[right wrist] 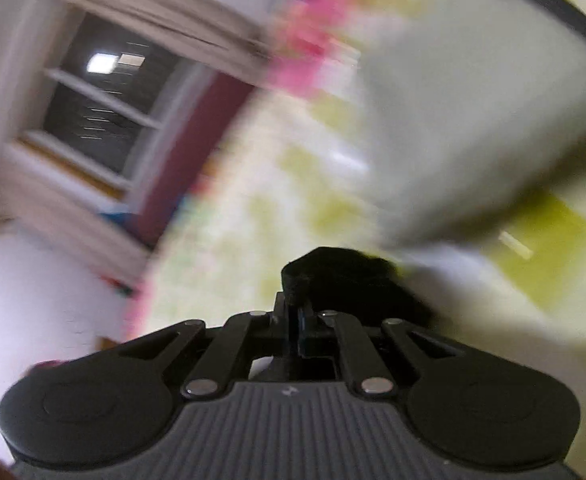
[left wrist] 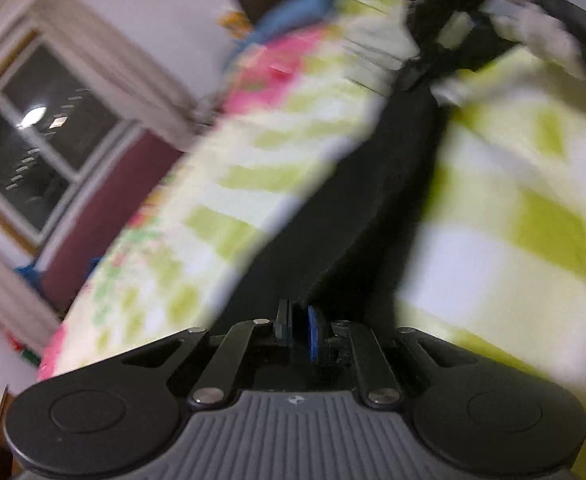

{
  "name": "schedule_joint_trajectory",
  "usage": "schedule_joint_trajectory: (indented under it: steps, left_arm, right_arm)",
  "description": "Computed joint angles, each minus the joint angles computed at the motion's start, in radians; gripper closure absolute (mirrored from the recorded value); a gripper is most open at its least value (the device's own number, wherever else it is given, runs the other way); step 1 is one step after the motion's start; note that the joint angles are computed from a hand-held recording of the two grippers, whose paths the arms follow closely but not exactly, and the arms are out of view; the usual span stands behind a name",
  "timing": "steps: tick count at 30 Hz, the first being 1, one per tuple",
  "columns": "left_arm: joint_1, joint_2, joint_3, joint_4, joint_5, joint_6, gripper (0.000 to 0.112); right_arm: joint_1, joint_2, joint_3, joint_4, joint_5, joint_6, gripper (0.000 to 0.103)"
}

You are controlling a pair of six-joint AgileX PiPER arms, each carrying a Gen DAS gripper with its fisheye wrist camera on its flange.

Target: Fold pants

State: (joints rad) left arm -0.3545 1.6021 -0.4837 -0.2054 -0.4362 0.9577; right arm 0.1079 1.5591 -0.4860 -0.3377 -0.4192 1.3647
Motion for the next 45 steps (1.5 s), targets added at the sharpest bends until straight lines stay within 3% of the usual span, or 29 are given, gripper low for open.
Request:
schedule_joint_trajectory:
  steps: [3, 8, 12, 16, 19, 21, 23, 24, 27, 30, 32, 36, 39, 42, 44, 45]
  left_arm:
    - [-0.047, 0.035, 0.047, -0.052, -0.067, 0.077, 0.085]
    - [-0.051, 0.018, 0.021, -0.058, -0.005, 0.057, 0.085]
    - [-0.035, -0.016, 0.017, -0.017, 0.038, 0.004, 0.084]
    - [0.019, -0.092, -0.006, -0.035, 0.044, -0.002, 0.084]
    - [0.052, -0.164, -0.032, -0.080, 0.047, 0.010, 0.084]
    - [0.065, -0.204, -0.009, -0.044, 0.000, -0.021, 0.084]
    - [0.061, -0.209, 0.010, -0.016, 0.002, -0.048, 0.084]
    - [0.054, -0.193, 0.019, 0.007, 0.020, -0.066, 0.084]
    - [0.008, -0.113, 0.061, 0.038, 0.028, -0.056, 0.084]
    - [-0.047, -0.078, 0.107, 0.009, 0.007, -0.005, 0.084]
    - [-0.055, -0.085, 0.106, 0.007, 0.034, -0.004, 0.084]
    - [-0.042, -0.094, 0.069, 0.006, 0.091, -0.014, 0.084]
    - [-0.021, -0.101, 0.063, 0.098, 0.109, -0.102, 0.084]
    - [-0.004, -0.123, 0.064, 0.161, 0.120, -0.165, 0.084]
    - [0.017, -0.144, 0.064, 0.225, 0.137, -0.235, 0.084]
    - [0.027, -0.150, 0.064, 0.253, 0.139, -0.268, 0.084]
  right_arm:
    - [-0.018, 0.071, 0.040, 0.018, -0.088, 0.000, 0.098]
    - [-0.008, 0.096, -0.010, 0.025, -0.060, -0.028, 0.093]
    - [-0.032, 0.066, -0.010, -0.084, -0.078, 0.078, 0.095]
    - [-0.043, 0.009, -0.129, -0.229, -0.123, 0.205, 0.097]
    - [-0.039, -0.046, -0.195, -0.211, -0.196, 0.166, 0.097]
    - [-0.027, -0.090, -0.174, -0.162, -0.226, 0.075, 0.097]
    - [-0.014, -0.104, -0.130, -0.109, -0.205, -0.007, 0.097]
    - [-0.009, -0.090, -0.110, -0.097, -0.148, -0.017, 0.097]
    - [-0.046, 0.009, -0.065, -0.164, -0.032, 0.099, 0.097]
    - [-0.072, 0.052, -0.007, -0.122, -0.052, 0.068, 0.097]
    - [-0.101, 0.073, 0.000, -0.162, -0.089, 0.097, 0.097]
    - [-0.069, 0.073, -0.054, -0.155, -0.007, 0.048, 0.097]
    - [-0.081, 0.089, -0.065, -0.206, -0.007, 0.105, 0.097]
    - [-0.121, 0.025, 0.023, -0.252, -0.064, 0.167, 0.092]
    - [-0.120, -0.008, 0.057, -0.235, -0.071, 0.180, 0.080]
    - [-0.127, -0.021, 0.084, -0.234, -0.105, 0.193, 0.065]
